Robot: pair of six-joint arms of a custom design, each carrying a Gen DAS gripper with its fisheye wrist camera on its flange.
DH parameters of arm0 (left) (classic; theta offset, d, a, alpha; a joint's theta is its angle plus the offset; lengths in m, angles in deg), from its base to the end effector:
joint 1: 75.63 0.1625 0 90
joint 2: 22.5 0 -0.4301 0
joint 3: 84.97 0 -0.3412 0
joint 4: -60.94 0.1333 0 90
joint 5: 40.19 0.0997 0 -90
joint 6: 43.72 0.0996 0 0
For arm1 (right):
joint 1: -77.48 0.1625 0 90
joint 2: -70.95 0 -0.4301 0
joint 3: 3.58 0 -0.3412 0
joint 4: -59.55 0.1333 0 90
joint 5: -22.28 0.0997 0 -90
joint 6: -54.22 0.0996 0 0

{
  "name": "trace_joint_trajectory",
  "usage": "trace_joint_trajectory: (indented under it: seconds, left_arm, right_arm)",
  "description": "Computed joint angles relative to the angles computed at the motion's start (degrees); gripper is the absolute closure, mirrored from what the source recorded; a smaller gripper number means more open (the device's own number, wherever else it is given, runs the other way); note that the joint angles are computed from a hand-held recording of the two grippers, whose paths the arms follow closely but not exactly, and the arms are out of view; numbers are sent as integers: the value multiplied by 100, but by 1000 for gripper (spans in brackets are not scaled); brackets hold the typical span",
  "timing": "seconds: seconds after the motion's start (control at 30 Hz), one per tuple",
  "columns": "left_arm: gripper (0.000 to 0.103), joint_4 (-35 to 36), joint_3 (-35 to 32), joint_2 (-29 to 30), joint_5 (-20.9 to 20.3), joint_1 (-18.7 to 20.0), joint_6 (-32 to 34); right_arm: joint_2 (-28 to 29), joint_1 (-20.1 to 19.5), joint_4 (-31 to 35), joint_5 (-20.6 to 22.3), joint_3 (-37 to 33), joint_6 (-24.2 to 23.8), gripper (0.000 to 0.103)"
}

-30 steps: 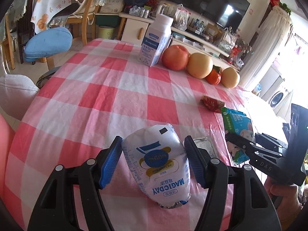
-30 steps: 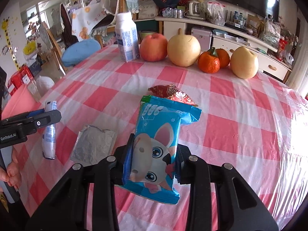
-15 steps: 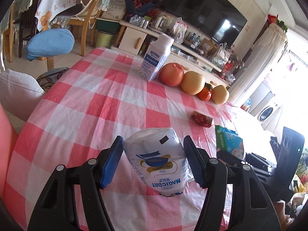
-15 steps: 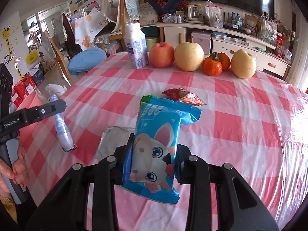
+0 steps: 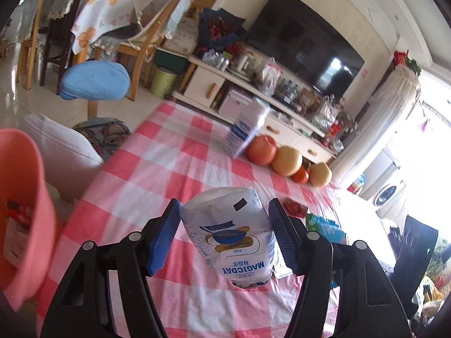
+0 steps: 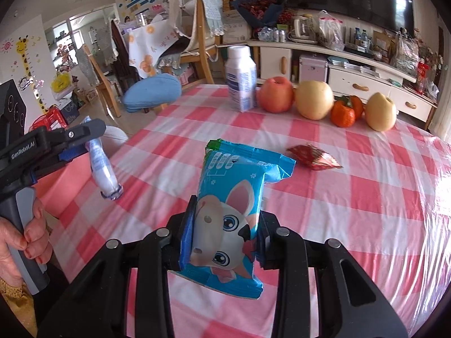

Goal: Collect trash
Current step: 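Carry the Magic Day bag and wipes pack over the pink bucket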

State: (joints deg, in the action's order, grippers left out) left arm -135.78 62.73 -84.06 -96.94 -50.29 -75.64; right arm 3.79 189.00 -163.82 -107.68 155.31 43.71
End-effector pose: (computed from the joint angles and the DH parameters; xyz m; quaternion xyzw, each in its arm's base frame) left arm -0.2363 -0.3198 0.1573 0.2167 0.9190 -0.3240 0.0595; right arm 0.1679 -0.2368 0.2270 0.1256 -0.8779 0.3631 0.2859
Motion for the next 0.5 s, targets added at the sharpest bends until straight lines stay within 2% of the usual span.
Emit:
trace_joint_trajectory:
  seconds: [0.2, 0.33, 0.5]
  left_arm:
    - [38, 145, 149, -607, 392, 30, -41]
    - [38, 378, 253, -1132, 845, 69, -110]
    - [38, 811, 363, -1842, 1483, 163, -292]
  right_arm:
    - [303, 547, 499, 5, -464, 318, 67]
    - [599, 987, 1018, 62, -975, 447, 67]
    - [1076, 1391, 1629, 339, -1731, 462, 67]
